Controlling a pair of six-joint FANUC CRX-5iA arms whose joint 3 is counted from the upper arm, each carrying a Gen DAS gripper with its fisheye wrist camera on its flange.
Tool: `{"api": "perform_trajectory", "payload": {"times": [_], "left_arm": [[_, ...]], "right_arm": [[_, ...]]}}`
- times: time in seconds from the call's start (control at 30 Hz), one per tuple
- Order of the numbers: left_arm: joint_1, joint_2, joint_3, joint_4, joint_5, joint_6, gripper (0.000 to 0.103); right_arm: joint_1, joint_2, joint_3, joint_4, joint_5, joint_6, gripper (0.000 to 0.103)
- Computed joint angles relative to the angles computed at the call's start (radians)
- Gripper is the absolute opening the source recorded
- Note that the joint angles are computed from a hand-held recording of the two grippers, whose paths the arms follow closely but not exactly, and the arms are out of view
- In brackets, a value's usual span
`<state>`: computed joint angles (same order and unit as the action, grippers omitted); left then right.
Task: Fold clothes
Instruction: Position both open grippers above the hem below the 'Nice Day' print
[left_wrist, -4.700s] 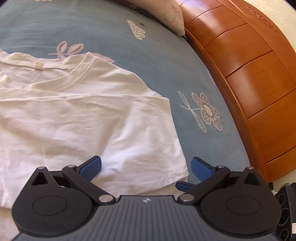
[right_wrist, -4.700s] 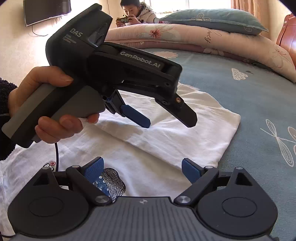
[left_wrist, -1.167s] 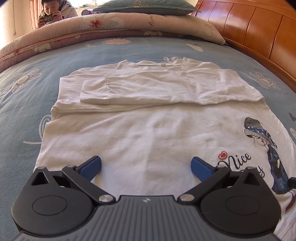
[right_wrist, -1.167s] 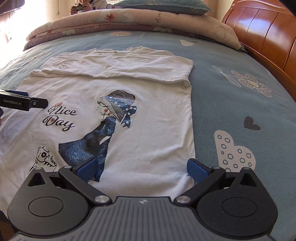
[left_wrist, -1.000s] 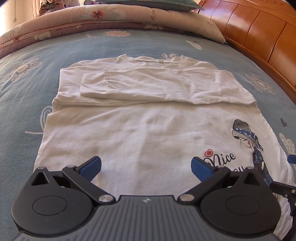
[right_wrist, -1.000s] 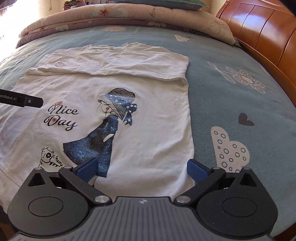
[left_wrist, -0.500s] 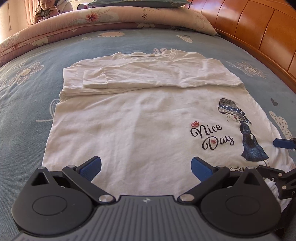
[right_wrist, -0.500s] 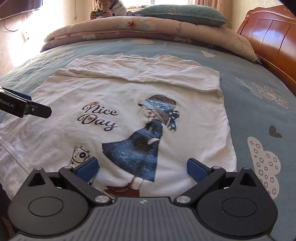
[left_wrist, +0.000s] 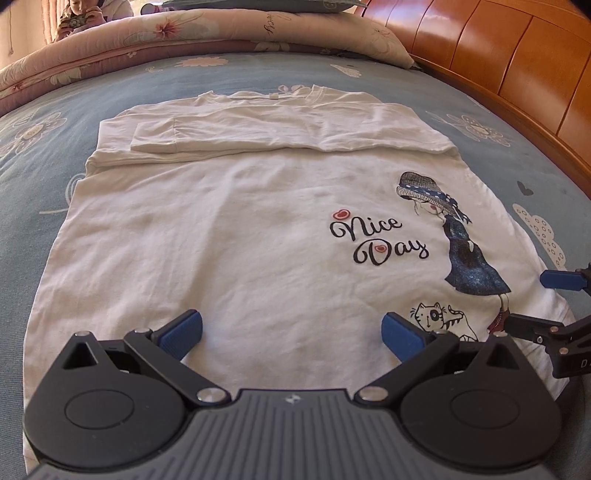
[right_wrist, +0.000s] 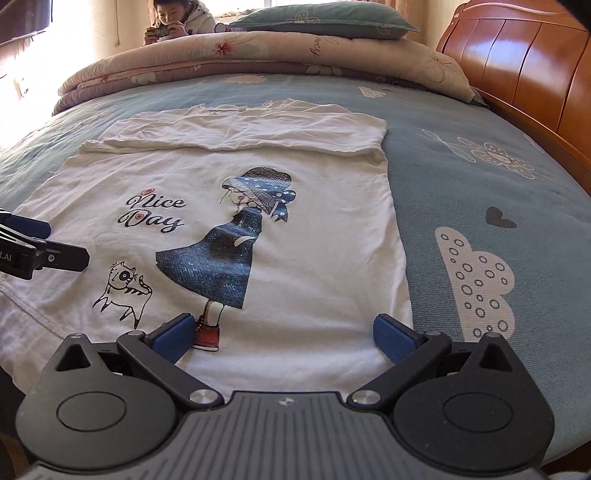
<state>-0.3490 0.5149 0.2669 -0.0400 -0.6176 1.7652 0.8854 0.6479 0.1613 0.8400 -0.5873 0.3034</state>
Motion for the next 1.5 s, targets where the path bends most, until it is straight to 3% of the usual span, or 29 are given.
{"api": "perform_trajectory", "payload": {"times": [0.17, 0.27, 0.33, 0.47, 0.57, 0.63, 0.67, 0.87, 1.03, 1.13, 1.2, 1.3, 1.37, 1.43, 1.5], "left_arm": [[0.007, -0.006, -0.018, 0.025, 0.019, -0.017, 0.102], [0.001, -0.007, -0.017, 0.004, 0.021, -0.001, 0.102], [-0.002, -0.007, -0.016, -0.006, 0.022, -0.006, 0.102], [-0.006, -0.005, -0.012, -0.025, 0.021, -0.009, 0.102], [-0.004, -0.006, -0.017, -0.020, 0.030, -0.017, 0.102], [0.002, -0.011, -0.033, 0.005, 0.047, -0.041, 0.102], [0.005, -0.014, -0.041, 0.018, 0.054, -0.057, 0.102], [0.028, -0.022, -0.045, 0.111, 0.025, -0.101, 0.102], [0.008, -0.065, -0.058, 0.014, 0.039, -0.058, 0.102], [-0.032, -0.077, -0.041, -0.097, 0.017, -0.046, 0.102], [-0.066, -0.075, -0.023, -0.170, -0.006, -0.040, 0.102], [-0.103, -0.059, -0.001, -0.203, -0.030, 0.006, 0.102], [-0.108, -0.054, -0.015, -0.158, -0.008, 0.011, 0.102], [-0.108, -0.054, -0.038, -0.106, 0.018, -0.028, 0.102], [-0.120, -0.050, -0.027, -0.128, -0.005, -0.042, 0.102]], "right_arm": [[-0.007, -0.069, -0.097, -0.016, 0.077, 0.016, 0.103], [0.003, -0.085, -0.088, -0.092, 0.023, 0.063, 0.103], [-0.004, -0.112, -0.112, -0.117, 0.044, 0.004, 0.103], [-0.041, -0.164, -0.208, 0.004, 0.218, -0.215, 0.103], [-0.043, -0.147, -0.170, -0.113, 0.285, -0.083, 0.103], [-0.029, -0.117, -0.100, -0.270, 0.240, 0.057, 0.103], [-0.027, -0.112, -0.098, -0.271, 0.229, 0.066, 0.103], [-0.045, -0.144, -0.189, -0.123, 0.283, -0.073, 0.103], [-0.075, -0.150, -0.257, 0.118, 0.341, -0.329, 0.103], [-0.058, -0.144, -0.237, 0.080, 0.302, -0.264, 0.103], [-0.058, -0.143, -0.243, 0.117, 0.298, -0.282, 0.103], [-0.082, -0.150, -0.289, 0.290, 0.331, -0.422, 0.103], [-0.097, -0.155, -0.309, 0.372, 0.350, -0.492, 0.103], [-0.093, -0.153, -0.303, 0.345, 0.345, -0.469, 0.103], [-0.071, -0.144, -0.277, 0.270, 0.304, -0.384, 0.103]]}}
